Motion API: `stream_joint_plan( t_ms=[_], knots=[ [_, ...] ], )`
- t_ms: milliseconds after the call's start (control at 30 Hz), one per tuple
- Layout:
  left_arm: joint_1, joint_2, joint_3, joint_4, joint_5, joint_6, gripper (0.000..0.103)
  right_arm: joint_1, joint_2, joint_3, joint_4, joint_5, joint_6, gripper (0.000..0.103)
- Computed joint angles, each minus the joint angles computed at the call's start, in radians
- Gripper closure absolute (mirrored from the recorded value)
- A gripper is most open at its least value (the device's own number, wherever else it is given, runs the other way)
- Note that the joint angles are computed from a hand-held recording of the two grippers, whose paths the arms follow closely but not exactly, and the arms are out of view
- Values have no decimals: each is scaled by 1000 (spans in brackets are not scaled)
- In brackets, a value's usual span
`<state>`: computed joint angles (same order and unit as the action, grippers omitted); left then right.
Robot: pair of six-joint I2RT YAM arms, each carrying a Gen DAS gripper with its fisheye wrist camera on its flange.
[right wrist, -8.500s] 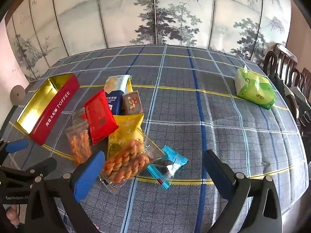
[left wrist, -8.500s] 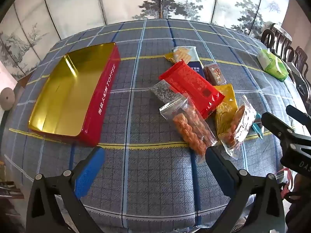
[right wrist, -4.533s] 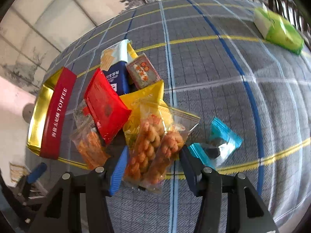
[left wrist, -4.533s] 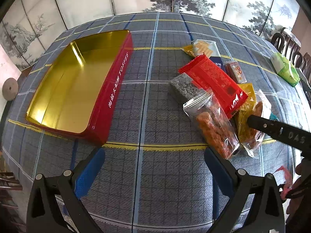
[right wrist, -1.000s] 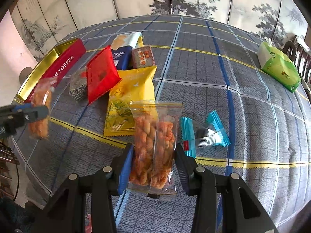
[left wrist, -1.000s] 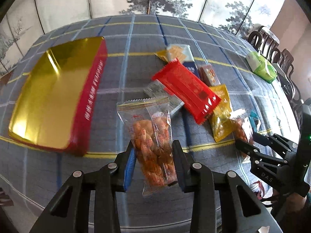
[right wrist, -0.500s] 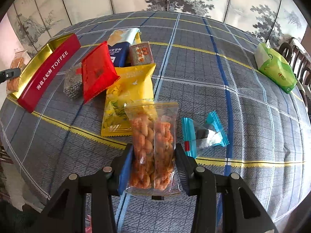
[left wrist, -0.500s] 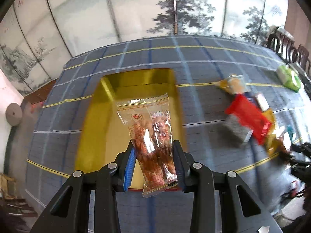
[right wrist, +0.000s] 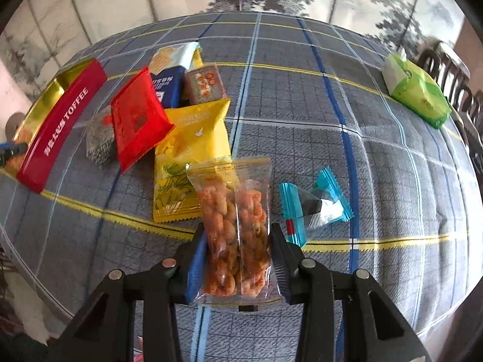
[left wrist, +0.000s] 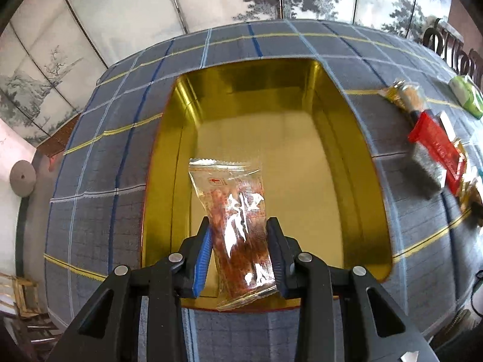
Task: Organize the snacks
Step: 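Carry the bag into the gold tin tray and open the left gripper while right carries its bag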
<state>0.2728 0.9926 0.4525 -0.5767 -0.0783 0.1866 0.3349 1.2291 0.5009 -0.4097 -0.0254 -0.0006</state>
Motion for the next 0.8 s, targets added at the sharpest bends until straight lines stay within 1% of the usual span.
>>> stream_joint_plan(
  t_ms=[100,233,400,467,600,700,800],
  knots=[
    [19,30,-10,22,11,14,71,-3,8,9,-5,-20,38,63],
    [47,55,-22,50,26,35,71,15,9,32,-28,-10,77,63],
    [84,62,-26,63,61,53,71,49,-44,58,-90,7,125,63],
    [89,57,-30,66,65,55,70,72,-83,62,-113,31,143,63],
    [95,47,-42,78,76,58,69,112,-129,86,-144,28,180,63],
    [108,28,-43,68,94,46,62,175,-126,124,-148,31,215,63],
    [143,-19,-35,38,136,52,50,250,-78,173,-136,18,252,63]
  ],
)
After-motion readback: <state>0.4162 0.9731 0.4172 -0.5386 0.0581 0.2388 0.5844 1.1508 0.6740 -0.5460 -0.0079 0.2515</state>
